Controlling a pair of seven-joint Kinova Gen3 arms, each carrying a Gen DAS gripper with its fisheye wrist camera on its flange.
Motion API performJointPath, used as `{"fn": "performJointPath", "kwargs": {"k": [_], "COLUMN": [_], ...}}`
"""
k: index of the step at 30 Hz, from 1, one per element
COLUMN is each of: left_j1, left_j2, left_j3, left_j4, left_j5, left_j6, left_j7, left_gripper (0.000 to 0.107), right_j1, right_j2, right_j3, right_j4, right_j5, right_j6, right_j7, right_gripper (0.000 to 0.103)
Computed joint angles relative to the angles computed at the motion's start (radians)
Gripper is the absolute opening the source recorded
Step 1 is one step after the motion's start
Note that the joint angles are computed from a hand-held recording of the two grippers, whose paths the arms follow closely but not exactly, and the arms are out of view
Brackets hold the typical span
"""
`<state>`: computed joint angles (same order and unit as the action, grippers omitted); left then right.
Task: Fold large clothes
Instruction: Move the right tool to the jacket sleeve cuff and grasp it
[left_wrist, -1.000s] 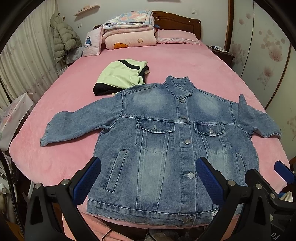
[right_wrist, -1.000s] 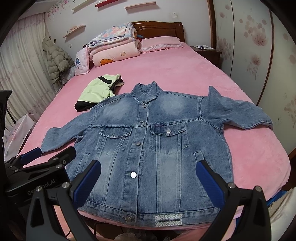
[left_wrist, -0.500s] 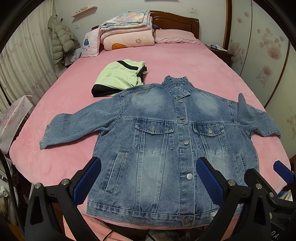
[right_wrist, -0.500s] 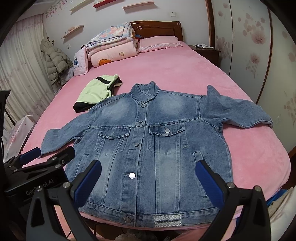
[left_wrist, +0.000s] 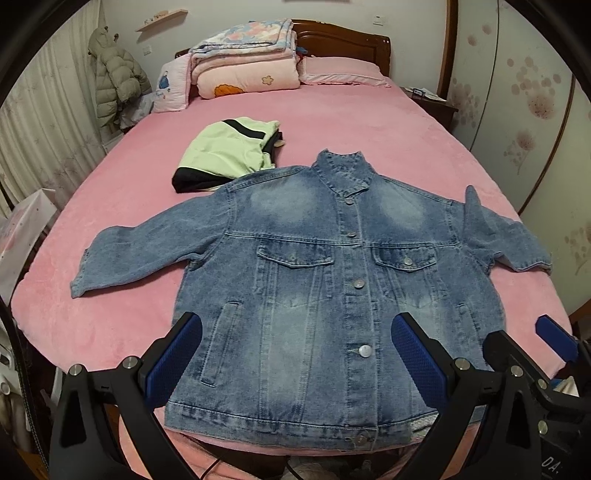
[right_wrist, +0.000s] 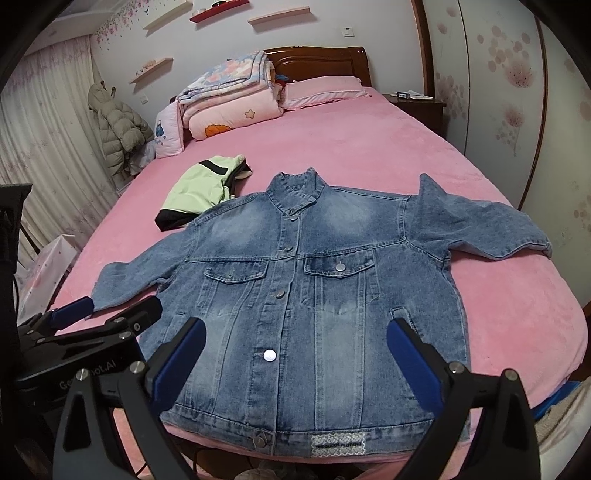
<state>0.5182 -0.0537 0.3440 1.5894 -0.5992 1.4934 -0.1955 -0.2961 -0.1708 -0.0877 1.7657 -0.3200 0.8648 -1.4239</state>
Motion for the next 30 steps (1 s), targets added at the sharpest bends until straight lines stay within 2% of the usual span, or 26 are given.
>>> {"fn": "performJointPath", "kwargs": {"k": [3, 5, 9, 11, 20, 25, 30], "left_j1": [-0.005, -0.001, 0.036, 0.064, 0.124, 0.201, 0.257], "left_j2": [-0.019, -0.021, 0.023, 0.043, 0.137, 0.220, 0.329], "left_j3": [0.001, 0.022, 0.057, 0.054, -0.030, -0.072, -0.129], "left_j4": [0.003, -0.001, -0.064, -0.104, -0.346, -0.458, -0.602], "left_j5": [-0.003, -0.046, -0.146, -0.182, -0.178, -0.264, -0.311], "left_j6": [-0.039, -0.044, 0.014, 0.034, 0.019, 0.019, 0.017], "left_j7": [0.004, 0.026, -0.007, -0.030, -0.248, -0.317, -0.400], "left_gripper": [0.102, 0.102, 0.102, 0.102, 0.102, 0.102, 0.102], "right_j1": [0.003, 0.011, 0.020, 0.023, 0.096, 0.143, 0.193], "right_j2": [0.010, 0.007, -0.005, -0.002, 0.000, 0.010, 0.020], "right_j3": [0.025, 0.028, 0.034, 0.061, 0.120, 0.160, 0.179], "right_j4": [-0.018, -0.033, -0.064, -0.100, -0.226, -0.283, -0.304], "right_j5": [-0.033, -0.030, -0.009, -0.034, -0.055, -0.081, -0.077], "right_j6": [0.019, 0.018, 0.005, 0.028, 0.050, 0.051, 0.000], "right_j7": [0.036, 0.053, 0.097, 0.145, 0.254, 0.296, 0.309], "right_gripper": [0.099, 0.099, 0.099, 0.099, 0.099, 0.099, 0.099]}}
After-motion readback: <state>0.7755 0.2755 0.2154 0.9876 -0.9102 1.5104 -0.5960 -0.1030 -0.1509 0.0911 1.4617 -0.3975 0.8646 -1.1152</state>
